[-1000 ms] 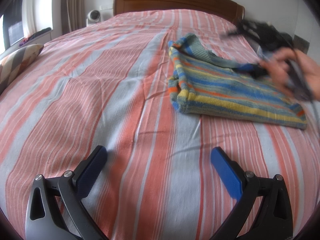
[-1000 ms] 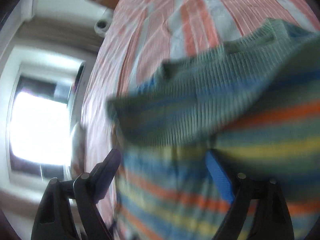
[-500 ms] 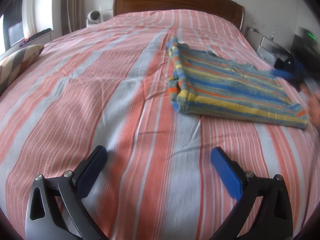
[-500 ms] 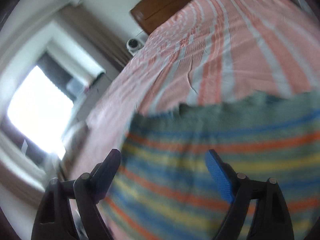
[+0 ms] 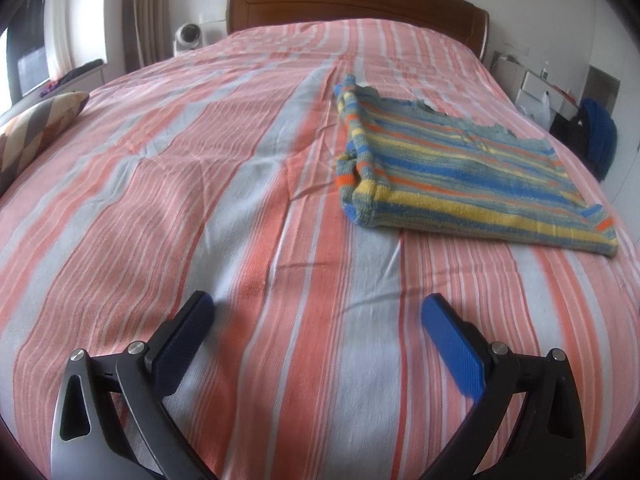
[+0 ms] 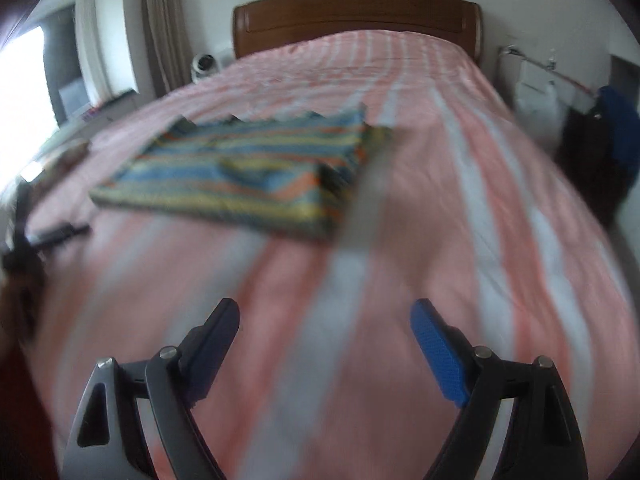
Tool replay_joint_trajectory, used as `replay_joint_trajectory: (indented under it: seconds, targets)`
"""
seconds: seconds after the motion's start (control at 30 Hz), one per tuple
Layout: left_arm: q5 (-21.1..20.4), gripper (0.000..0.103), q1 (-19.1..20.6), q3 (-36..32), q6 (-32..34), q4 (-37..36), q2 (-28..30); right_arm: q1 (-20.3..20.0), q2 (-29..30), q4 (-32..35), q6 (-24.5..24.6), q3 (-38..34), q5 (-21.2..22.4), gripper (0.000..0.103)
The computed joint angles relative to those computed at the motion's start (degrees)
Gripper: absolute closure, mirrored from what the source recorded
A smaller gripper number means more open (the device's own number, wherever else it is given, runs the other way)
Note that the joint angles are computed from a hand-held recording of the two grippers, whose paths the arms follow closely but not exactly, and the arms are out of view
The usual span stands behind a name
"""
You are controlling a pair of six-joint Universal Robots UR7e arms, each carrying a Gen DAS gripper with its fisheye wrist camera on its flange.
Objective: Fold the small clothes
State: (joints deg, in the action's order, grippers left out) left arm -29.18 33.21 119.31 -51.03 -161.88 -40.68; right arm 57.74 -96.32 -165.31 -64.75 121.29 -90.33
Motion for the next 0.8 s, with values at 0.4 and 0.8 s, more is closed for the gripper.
replay_joint_trajectory:
  seconds: [0.4,0.8]
  targets:
    - [0.36,0.000,0.04,0.00,-0.23,0.41,0.20,-5.36,0.42,5.34,3.94,-2.19,6.52,0.009]
    - [0.33,0.000,0.00,-0.03,-0.24,0.32,0.27,-6.32,0.13,6.25,3.80,-2.16,8.43,0.009]
